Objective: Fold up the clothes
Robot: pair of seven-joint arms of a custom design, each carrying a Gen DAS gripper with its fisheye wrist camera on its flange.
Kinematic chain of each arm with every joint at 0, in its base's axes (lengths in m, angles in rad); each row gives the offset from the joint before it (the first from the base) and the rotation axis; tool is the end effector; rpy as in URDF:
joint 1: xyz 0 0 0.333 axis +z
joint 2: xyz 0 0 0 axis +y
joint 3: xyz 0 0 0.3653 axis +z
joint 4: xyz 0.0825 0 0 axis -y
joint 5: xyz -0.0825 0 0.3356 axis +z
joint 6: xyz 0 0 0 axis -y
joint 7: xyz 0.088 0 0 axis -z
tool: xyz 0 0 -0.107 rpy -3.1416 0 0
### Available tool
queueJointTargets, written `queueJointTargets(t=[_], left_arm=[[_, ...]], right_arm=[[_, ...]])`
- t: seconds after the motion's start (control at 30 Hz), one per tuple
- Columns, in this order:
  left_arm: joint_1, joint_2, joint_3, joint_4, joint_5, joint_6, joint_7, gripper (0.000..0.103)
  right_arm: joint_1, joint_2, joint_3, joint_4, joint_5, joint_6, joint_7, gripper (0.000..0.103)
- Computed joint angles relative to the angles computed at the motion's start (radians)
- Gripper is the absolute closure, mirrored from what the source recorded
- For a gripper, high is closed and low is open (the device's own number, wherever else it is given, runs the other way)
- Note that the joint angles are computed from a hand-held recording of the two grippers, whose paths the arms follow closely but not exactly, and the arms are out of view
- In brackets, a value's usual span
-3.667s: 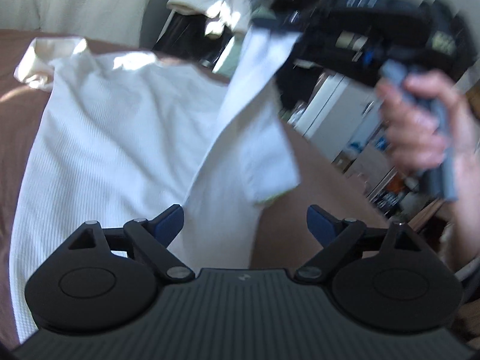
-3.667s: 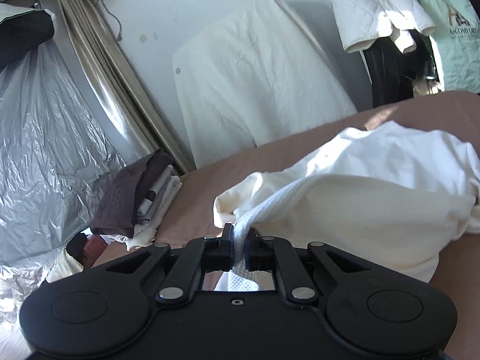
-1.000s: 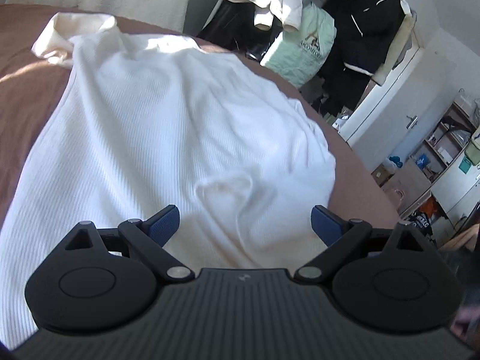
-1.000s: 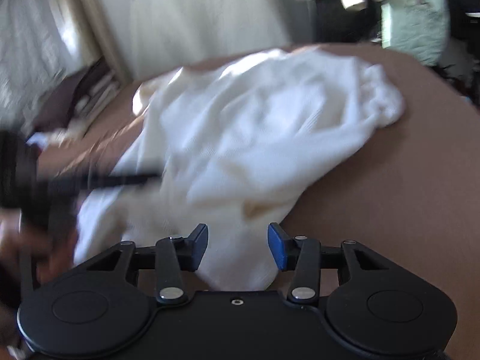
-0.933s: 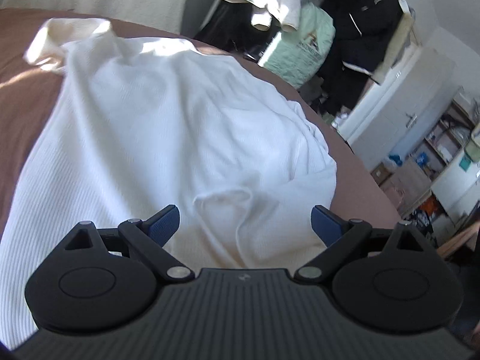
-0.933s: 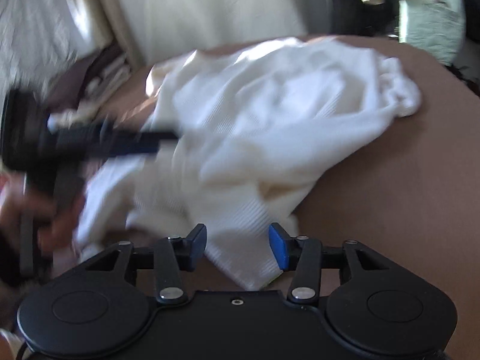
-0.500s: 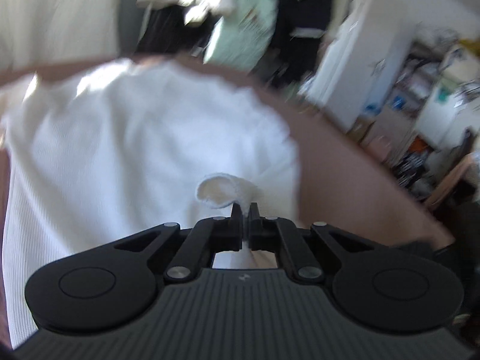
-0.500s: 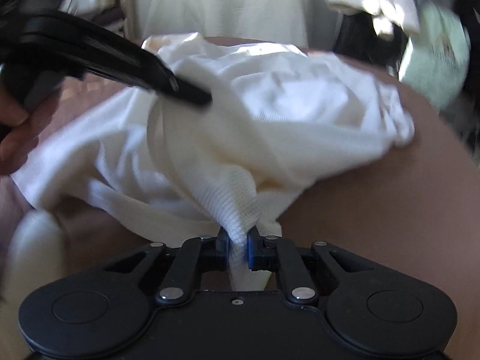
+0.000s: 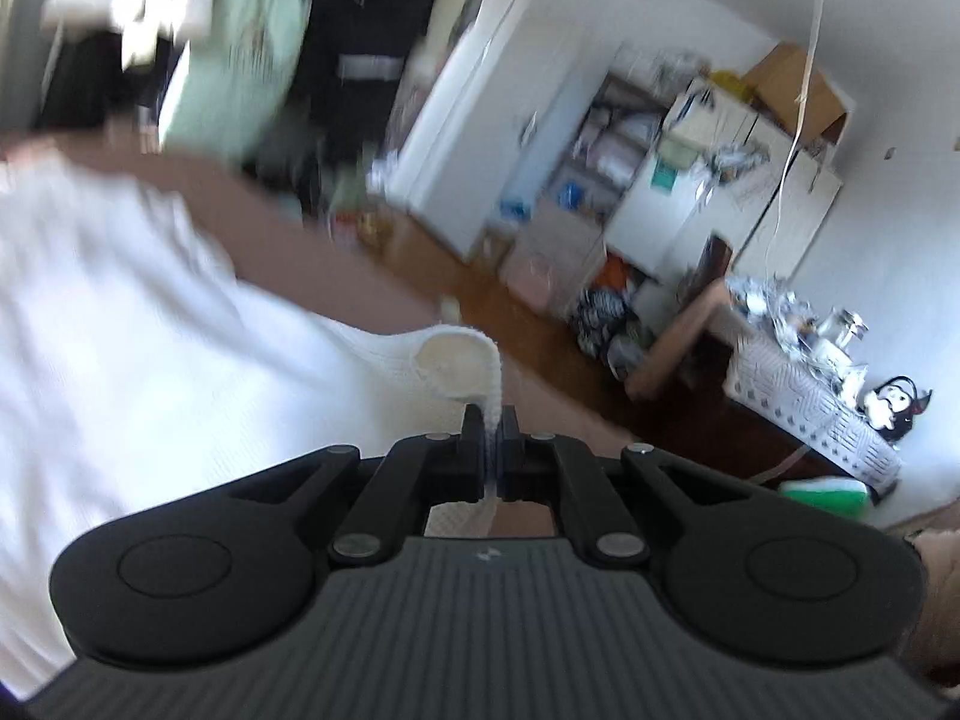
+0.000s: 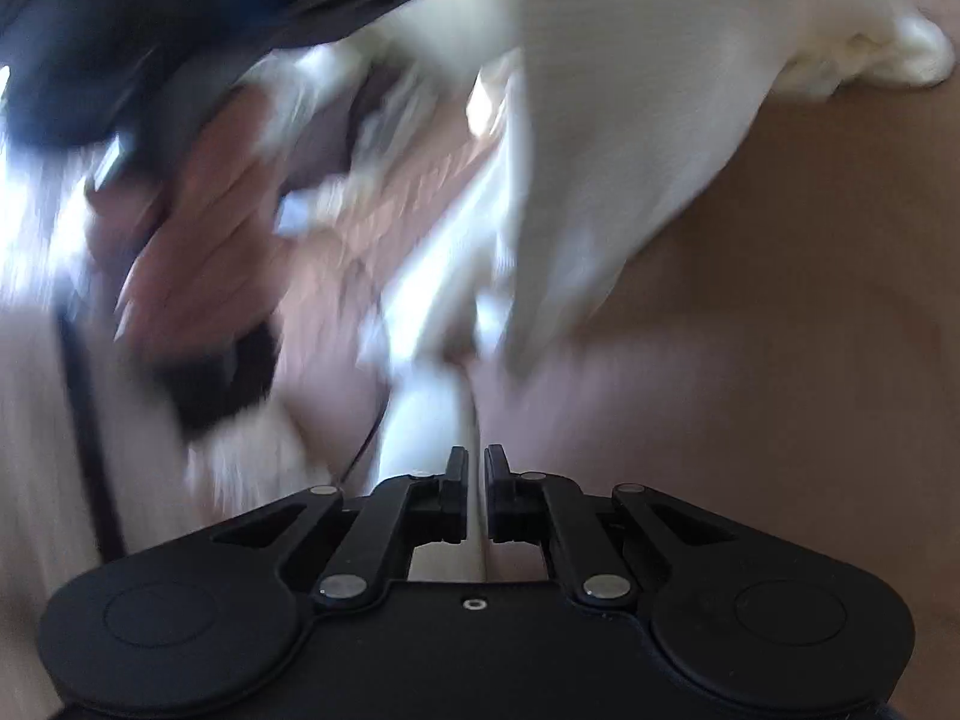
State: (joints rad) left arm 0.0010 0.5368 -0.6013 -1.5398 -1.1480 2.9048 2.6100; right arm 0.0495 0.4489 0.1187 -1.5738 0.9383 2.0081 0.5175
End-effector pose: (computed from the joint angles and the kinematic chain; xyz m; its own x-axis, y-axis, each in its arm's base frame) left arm 0.6581 -0.2589 0.5080 -0.5604 -0.6858 0.4644 -0.6160 -0.0296 -0.7872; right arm 0.6529 0.1446 0.4718 0.7104 -0.4574 -0.5349 -0.7032 -0.4310 -0.5654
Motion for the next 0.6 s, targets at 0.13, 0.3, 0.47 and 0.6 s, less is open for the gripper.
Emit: queueJointTargets(t=[0.13, 0.3, 0.47, 0.6], left_arm=[[-0.054, 0.061, 0.052, 0.008, 0.124, -0.012, -0.119, 0.1], [-0.077, 0.094, 0.047, 0.011, 0.266, 0.015, -0.168, 0.1], [-0.093, 0.078, 0.066, -0.02, 0.372, 0.058, -0.254, 0.101], [-0.014, 0.082, -0.036, -0.062, 0.373, 0.113, -0.224, 0.101]], right_arm=[[-0.04, -0.035, -0.059, -0.063, -0.002, 0.11, 0.065, 0.076], [-0.121, 0.0, -0.062, -0.028, 0.151, 0.189, 0.271, 0.044], [-0.167, 0.161, 0.009, 0.224, 0.154, 0.051, 0.354, 0.028], [-0.185, 0.24, 0.06, 0.328, 0.21, 0.052, 0.435, 0.028]])
